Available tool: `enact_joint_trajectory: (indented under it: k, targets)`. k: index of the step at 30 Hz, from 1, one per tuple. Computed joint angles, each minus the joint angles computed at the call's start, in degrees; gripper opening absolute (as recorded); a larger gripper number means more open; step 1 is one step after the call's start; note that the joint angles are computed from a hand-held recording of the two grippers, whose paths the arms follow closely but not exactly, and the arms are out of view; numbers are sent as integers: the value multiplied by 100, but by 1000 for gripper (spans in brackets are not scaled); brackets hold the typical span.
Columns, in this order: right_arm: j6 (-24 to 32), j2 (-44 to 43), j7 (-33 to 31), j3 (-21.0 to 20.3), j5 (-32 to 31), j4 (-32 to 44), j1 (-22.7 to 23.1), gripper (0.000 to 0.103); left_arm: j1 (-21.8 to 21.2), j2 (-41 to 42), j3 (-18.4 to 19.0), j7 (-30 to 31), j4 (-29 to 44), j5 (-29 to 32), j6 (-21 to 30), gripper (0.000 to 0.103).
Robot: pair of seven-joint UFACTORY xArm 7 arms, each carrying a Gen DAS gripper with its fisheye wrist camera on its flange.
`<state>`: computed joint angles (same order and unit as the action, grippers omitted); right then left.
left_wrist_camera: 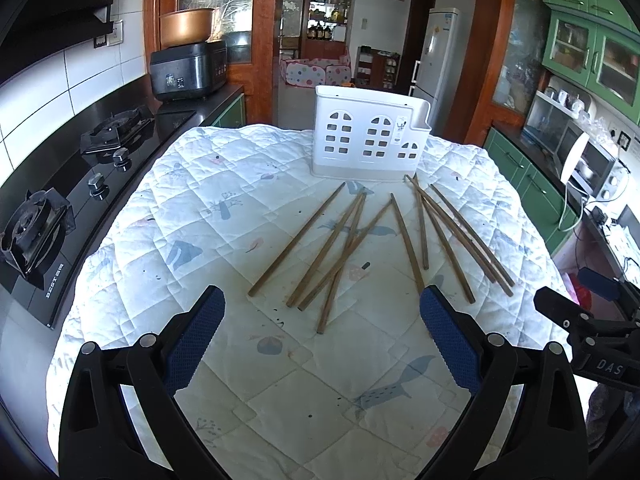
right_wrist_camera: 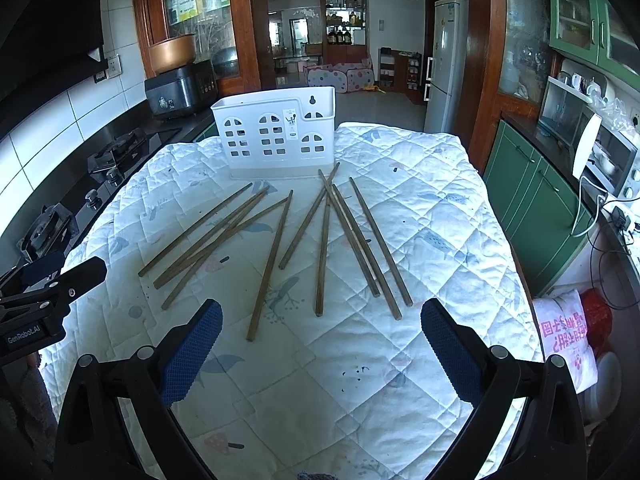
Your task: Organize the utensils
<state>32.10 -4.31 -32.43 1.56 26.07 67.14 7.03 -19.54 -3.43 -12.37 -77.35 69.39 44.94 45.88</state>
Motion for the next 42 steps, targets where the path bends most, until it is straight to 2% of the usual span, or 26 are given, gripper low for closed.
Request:
enact_joint_trajectory:
  k: [29, 34, 42]
  targets:
    - [-87, 6, -83, 6, 169, 7, 21, 95, 59, -45, 9, 0, -60, 142, -25, 96]
    - [-116, 17, -119, 6, 214, 13, 25, 89, 68, -47, 11, -17, -39, 195, -5, 96]
    - [-172, 62, -125, 12, 284, 51, 18, 86, 98, -97, 3, -12, -48, 257, 46, 96]
